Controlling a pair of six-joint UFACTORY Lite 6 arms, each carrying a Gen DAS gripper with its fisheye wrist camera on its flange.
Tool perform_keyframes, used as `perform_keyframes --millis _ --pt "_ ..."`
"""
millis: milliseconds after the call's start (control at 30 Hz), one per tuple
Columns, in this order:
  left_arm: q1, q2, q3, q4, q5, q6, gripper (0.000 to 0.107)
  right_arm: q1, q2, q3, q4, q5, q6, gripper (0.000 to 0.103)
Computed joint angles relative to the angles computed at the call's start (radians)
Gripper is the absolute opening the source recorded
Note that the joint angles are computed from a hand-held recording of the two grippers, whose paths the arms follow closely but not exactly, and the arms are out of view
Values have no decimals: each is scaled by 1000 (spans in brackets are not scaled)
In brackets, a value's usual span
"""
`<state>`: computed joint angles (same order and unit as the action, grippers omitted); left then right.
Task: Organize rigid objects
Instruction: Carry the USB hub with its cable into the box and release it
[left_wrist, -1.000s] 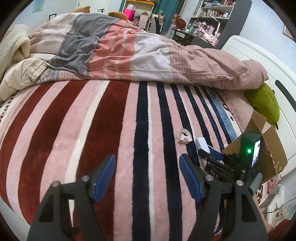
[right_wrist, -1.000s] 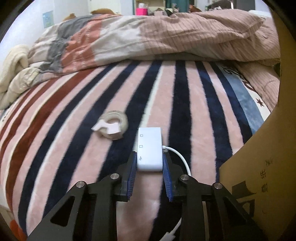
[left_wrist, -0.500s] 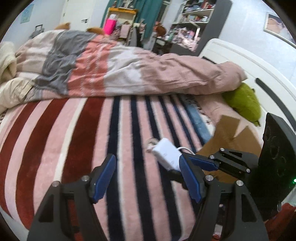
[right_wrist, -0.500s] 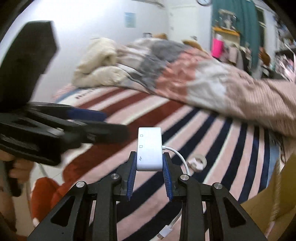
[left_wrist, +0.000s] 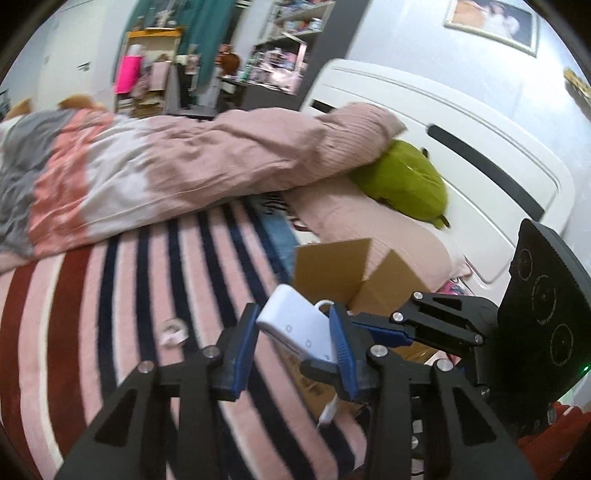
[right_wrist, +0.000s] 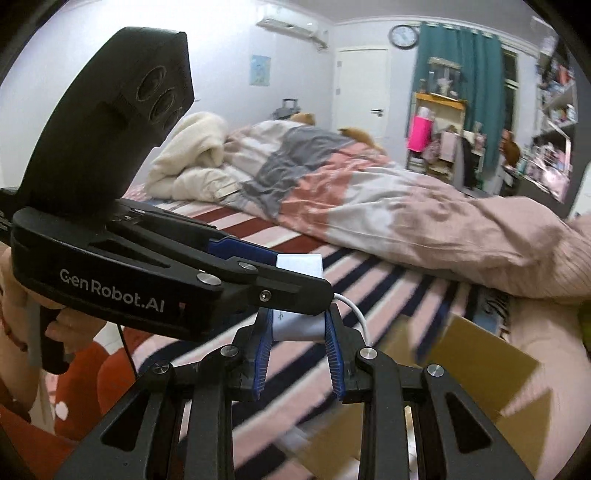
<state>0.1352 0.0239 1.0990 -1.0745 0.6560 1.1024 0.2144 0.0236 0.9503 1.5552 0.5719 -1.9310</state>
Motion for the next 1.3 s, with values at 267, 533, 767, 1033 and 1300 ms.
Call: perform_keyframes --millis 267,533,767,1033,1300 --pt "-224 157 172 114 -79 -156 35 -259 15 2 -103 153 49 22" --pt "-301 318 297 218 -90 -265 34 -345 123 75 -201 185 137 22" --pt "-315 356 308 291 -121 -316 37 -320 174 101 -301 107 252 23" --pt "-269 247 197 248 -178 -249 64 -285 174 118 -372 66 349 39" --pt "-81 58 22 132 -175 -82 65 -157 114 117 -346 6 403 45"
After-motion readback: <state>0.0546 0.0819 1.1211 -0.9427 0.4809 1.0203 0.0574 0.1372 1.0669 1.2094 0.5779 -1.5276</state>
